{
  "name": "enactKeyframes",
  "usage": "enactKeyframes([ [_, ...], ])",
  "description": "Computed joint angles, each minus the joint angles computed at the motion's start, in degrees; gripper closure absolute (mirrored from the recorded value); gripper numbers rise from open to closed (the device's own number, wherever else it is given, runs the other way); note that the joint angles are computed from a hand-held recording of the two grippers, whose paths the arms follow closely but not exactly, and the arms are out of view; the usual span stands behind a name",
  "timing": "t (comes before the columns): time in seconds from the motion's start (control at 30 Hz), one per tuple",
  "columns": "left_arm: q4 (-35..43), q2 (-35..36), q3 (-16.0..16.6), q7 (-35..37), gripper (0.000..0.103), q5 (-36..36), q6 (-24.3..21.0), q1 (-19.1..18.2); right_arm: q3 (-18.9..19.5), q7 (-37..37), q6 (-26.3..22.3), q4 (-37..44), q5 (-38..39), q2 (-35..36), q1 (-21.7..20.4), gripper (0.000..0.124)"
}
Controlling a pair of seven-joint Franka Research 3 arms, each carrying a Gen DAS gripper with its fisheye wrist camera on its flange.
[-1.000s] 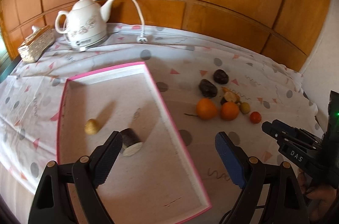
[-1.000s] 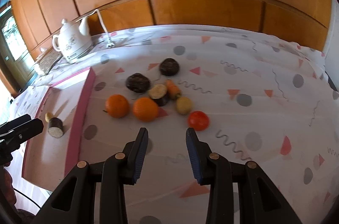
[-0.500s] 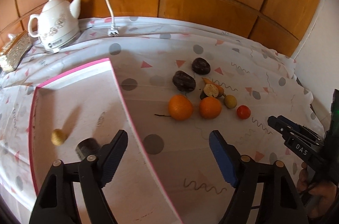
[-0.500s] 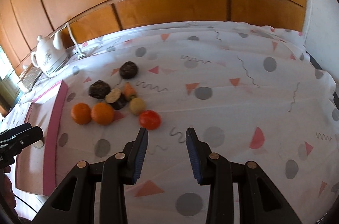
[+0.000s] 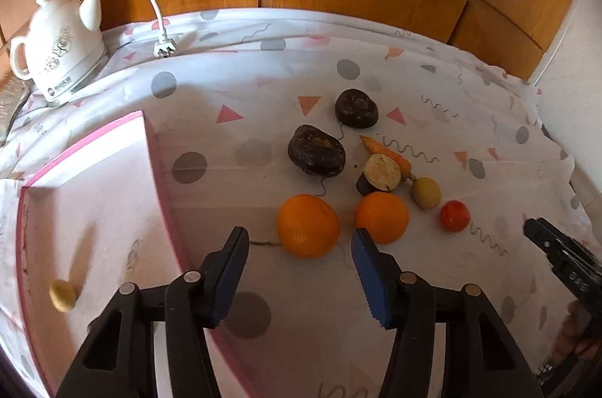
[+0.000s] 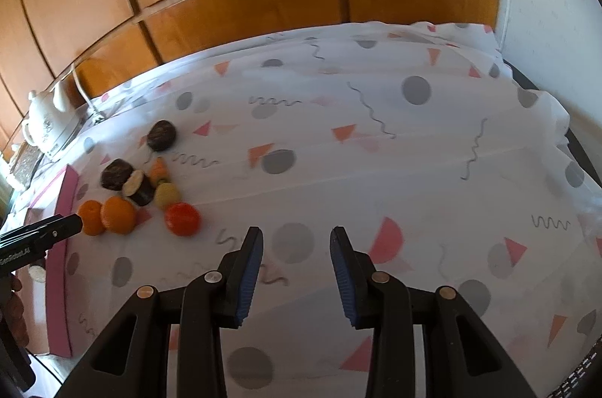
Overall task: Organize fruits
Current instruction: 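Move the left gripper to the orange and grasp it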
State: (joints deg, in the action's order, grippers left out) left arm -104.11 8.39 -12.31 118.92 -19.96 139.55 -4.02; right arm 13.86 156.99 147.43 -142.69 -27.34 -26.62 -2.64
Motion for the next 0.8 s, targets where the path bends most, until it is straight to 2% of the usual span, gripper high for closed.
enactKeyframes([
  [0.2, 3.47, 3.88, -0.26, -3.52, 0.046, 3.05, -1.76, -0.46, -0.60, 0.12, -0.37, -0.84, 0.47, -0.58, -0.56, 0.087],
  [0.27, 4.81, 5.13, -0.71, -3.76, 0.050, 2.90, -3.03, -0.18, -0.76, -0.02, -0.32, -0.91, 0.70, -0.44, -0.65, 0.087],
  [0.3, 4.46, 5.19, -0.90, -3.59, 0.050, 3.29, -1.81, -0.26, -0.77, -0.06, -0.33, -0.89, 0.78, -0.31, -0.69, 0.087],
  [0.4, 5.37, 5.53, -1.68, -2.15, 0.063, 1.12, -3.16, 0.78, -0.96, -0.13, -0.32, -0.91, 1.19, -0.02, -0.70, 0.087],
  [0.8, 1.98, 1.60, -1.11, 2.42, 0.064, -4.76, -2.94, 2.03, -1.04, -0.22, -0.35, -0.31, 1.26, 1.32, -0.18, 0.087],
])
